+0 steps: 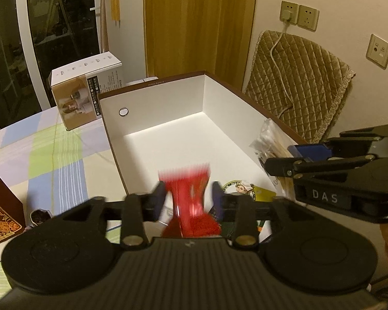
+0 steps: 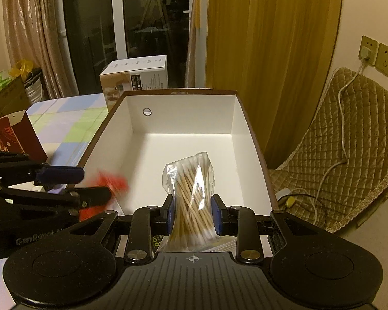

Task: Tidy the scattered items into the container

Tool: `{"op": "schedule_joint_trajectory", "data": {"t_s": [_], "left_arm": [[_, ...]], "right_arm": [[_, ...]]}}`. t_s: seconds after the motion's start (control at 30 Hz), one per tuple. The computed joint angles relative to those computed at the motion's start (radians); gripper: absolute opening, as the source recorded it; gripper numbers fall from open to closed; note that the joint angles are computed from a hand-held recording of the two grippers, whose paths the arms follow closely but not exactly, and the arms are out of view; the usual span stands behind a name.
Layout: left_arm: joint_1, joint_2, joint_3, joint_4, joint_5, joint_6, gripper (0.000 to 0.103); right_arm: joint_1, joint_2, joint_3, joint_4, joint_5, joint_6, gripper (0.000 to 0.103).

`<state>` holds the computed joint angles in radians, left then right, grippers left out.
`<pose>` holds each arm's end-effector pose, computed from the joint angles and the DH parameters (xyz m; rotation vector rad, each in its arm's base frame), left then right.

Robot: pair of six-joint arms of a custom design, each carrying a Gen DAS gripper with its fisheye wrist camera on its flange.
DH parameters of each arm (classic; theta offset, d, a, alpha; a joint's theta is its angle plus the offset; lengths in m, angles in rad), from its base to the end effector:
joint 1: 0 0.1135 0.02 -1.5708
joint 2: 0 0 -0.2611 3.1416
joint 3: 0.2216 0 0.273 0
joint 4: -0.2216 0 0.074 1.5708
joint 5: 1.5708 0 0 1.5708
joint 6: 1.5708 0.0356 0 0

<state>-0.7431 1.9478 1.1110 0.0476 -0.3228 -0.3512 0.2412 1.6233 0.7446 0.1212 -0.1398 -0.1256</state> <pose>0.3132 -0.2724 0.1222 0.2978 2.2963 -0.1740 0.3185 0.0835 0.1324 -0.4936 2.2765 0.2207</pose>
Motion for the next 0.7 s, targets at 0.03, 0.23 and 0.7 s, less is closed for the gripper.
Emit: {"op": "schedule_joint_trajectory", "data": {"t_s": [0.03,0.23,0.7], "left_arm": [[0.001,0.001,-0.002,0.0,0.0,-0.002,0.037],[0.002,-0.009,-0.023,0.006,-0.001,-0.01,0.038],[0.004,-0.039,-0.059,0.018,-0.01,-0.021,0.04]], "right_arm": [[0.0,0.002,0.001,0.0,0.0,0.0,0.032],[0.001,0.016,0.007,0.005,-0.002,0.0,0.032],[0.015,0.041,0.035,0.012,0.0,-0.01,0.032]]}}
